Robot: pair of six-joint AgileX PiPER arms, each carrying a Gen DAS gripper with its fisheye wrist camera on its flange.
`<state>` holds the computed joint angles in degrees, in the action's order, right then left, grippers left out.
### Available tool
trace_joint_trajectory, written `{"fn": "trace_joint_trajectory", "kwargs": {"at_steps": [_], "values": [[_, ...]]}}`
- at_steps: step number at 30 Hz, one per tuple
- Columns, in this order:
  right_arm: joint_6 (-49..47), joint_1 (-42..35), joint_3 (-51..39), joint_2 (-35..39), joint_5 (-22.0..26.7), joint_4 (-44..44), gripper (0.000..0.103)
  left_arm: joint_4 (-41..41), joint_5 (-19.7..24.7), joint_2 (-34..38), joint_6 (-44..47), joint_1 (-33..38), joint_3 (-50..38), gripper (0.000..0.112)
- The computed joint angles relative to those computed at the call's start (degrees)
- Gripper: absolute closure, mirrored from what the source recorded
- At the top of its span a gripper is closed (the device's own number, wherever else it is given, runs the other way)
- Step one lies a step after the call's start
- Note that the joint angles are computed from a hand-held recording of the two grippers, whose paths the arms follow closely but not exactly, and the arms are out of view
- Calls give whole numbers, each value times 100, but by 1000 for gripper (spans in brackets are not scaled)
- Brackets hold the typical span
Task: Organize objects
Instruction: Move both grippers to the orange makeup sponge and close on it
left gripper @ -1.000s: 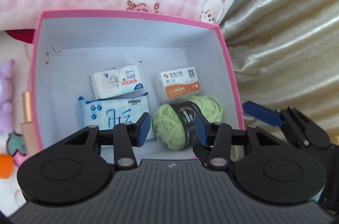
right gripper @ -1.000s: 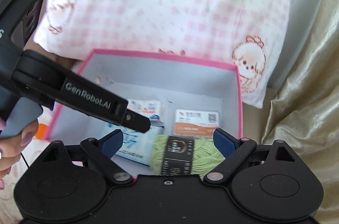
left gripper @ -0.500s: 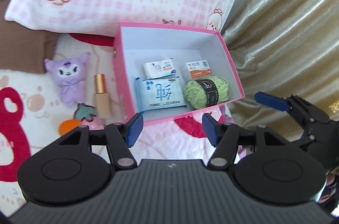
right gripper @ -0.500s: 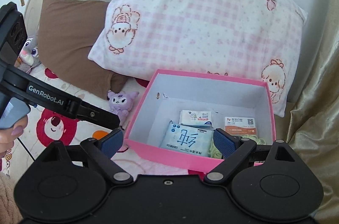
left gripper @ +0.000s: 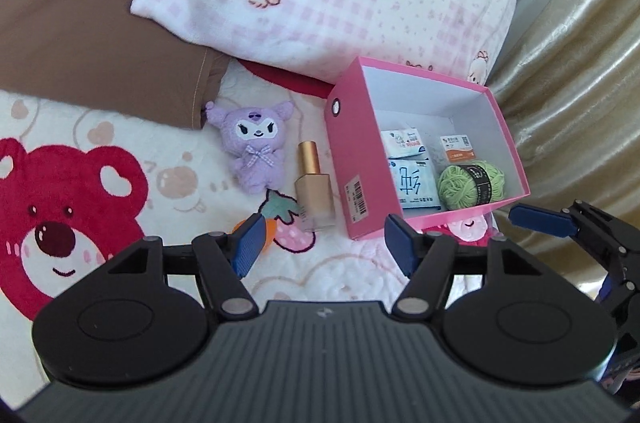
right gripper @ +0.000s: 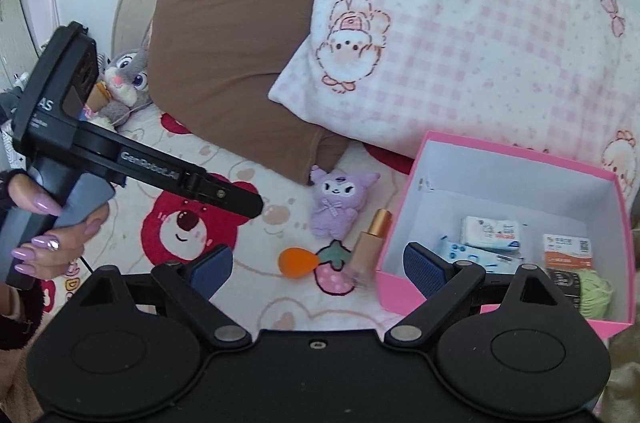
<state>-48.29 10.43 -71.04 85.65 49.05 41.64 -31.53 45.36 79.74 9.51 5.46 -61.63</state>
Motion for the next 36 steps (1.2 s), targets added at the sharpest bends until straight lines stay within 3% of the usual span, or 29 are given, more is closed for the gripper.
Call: {"fn": "trace_joint_trajectory", "kwargs": {"at_steps": [3, 7, 14, 18, 25, 28, 31, 34, 36], "values": [[-850, 290, 697, 125, -715, 1020, 6, -136, -238, 188, 298, 86, 263, 49], [-1002, 1017, 937, 633, -1590, 931, 7, -513, -572, 429, 727, 196, 625, 49], [-1340, 1546, 833, 1452, -2196, 1016, 7, -1601, -1065, 866, 1940, 390, 1156, 50], [-1414, 1753, 752, 1817, -2797, 1017, 7, -2504, -1344, 1190, 2981, 490, 1343, 51], [-3585, 1983, 1004, 2215, -3545, 3151, 7, -4106, -1518, 1778, 4817, 761, 1523, 63], [-3955, 2057, 935, 2429, -3684, 3391, 7, -4576, -1356, 2039, 5379, 889, 1522, 66], [-3592, 2056, 733, 2643, -3587, 2910, 7, -4727, -1186, 2220, 5605, 920, 1476, 69], [-2533, 2023, 398, 2883, -3398, 1894, 7, -5130, -1112, 2371, 5934, 927, 1507, 76], [-2492, 2000, 315, 2959, -3367, 1917, 7, -5486, -1115, 2419, 6134, 960, 1563, 76]]}}
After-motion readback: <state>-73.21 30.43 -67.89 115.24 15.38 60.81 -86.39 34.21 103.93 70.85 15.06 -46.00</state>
